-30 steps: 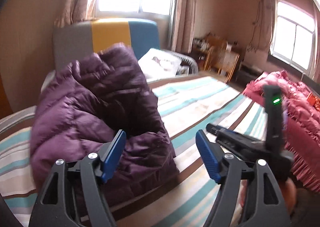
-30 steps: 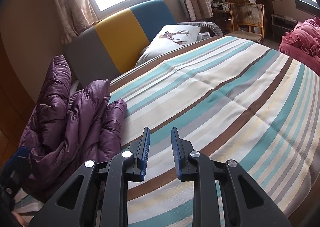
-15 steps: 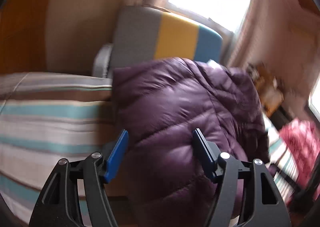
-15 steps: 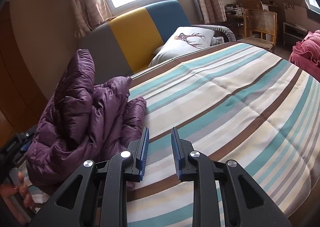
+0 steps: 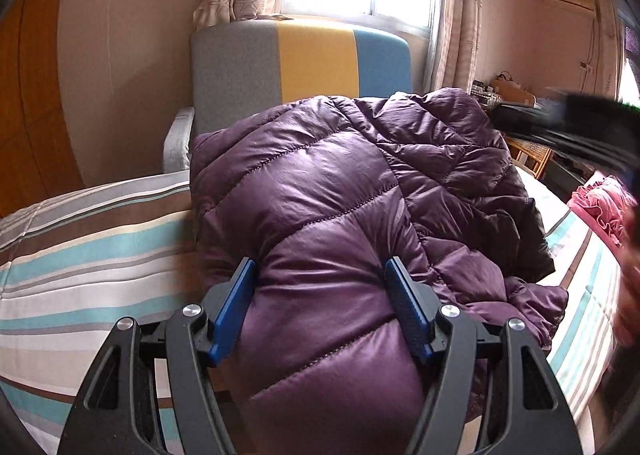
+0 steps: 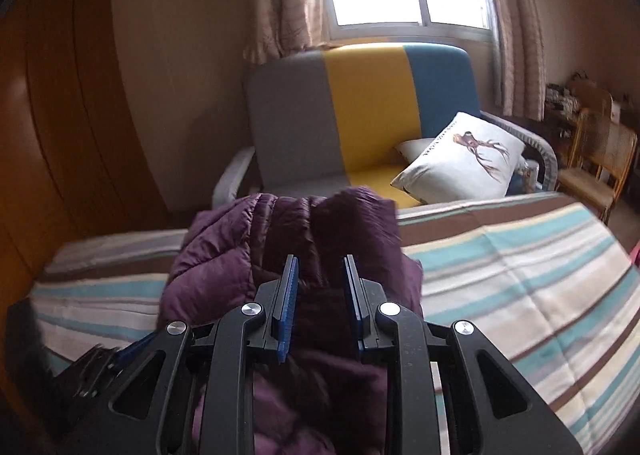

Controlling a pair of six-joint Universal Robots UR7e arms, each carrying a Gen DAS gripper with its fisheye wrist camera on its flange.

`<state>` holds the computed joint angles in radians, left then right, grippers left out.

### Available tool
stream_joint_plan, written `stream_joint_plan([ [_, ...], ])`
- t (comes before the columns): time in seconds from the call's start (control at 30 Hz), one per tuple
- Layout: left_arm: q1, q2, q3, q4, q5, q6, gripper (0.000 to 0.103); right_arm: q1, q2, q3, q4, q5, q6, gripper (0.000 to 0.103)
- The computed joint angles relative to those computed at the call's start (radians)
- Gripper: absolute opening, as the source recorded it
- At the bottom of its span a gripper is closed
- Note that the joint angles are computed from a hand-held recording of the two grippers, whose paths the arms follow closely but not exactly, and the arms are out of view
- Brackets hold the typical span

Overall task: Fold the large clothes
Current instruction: 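Close the right tool on the jacket bundle while the left tool presses it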

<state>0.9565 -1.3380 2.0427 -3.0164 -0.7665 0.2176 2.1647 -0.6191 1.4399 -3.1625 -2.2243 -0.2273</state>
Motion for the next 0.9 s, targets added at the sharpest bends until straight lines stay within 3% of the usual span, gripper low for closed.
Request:
stream_joint_plan([
  [0.13,-0.003,0.004,-0.008,0.022,0.010,-0.016,0.066,-0.008,0.088,-0.146,0.155,-0.126,0.008,0.023],
  [0.27,-0.003,0.003,-0.012,0.038,-0.001,-0.021,0.066,-0.047,0.072,-0.099,0.208,-0.180,0.123,0.023],
  [0.4,-0.008,0.021,-0.002,0.010,-0.014,0.030,0.067,-0.096,0.044,0.011,0.122,-0.160,0.197,0.023],
  [0.53,-0.017,0.043,0.009,-0.036,0.006,0.082,0.067,-0.104,0.063,0.042,0.018,-0.174,0.158,0.023],
  [0.8,-0.014,0.034,-0.004,0.002,-0.001,0.065,0.068,-0.102,0.080,0.048,-0.032,-0.181,0.131,0.023],
  [0.9,-0.010,0.014,-0.039,0.081,-0.038,-0.011,0.067,-0.106,0.074,0.054,-0.028,-0.167,0.142,0.023],
])
